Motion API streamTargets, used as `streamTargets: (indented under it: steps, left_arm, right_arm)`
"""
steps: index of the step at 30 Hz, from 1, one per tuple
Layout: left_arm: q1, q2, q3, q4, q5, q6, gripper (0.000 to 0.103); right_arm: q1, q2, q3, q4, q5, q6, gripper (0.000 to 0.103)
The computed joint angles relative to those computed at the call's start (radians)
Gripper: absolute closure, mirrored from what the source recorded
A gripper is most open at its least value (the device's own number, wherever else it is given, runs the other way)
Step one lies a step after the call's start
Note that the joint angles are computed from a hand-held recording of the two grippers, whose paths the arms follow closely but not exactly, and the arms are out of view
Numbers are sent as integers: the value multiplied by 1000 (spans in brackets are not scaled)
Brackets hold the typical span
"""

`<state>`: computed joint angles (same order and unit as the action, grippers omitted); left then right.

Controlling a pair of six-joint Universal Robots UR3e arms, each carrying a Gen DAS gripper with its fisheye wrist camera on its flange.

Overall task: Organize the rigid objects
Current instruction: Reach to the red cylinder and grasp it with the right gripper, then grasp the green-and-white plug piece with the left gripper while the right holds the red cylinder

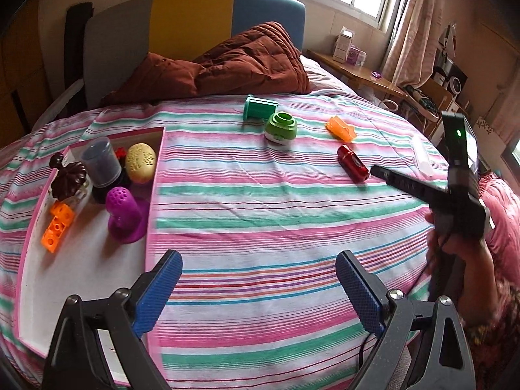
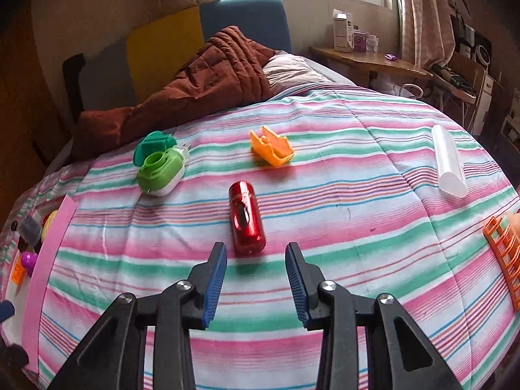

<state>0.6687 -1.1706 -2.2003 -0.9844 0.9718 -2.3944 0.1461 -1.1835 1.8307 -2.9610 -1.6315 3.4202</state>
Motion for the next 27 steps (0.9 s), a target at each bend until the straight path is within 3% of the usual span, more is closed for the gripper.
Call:
streamTargets:
  steps: [10,15,27]
  left_arm:
    - [-66,-56,27,73,49,-60,7]
    - [-113,-130,56,145,81,-117,7]
    - [-366,-476,334,326,218,-373,3]
  right_arm:
    - [-24,239,-344,140,65,-45,67]
    - [-19,280,-344,127,60,-40,76]
    - [-4,278,-305,60,17,-29,77]
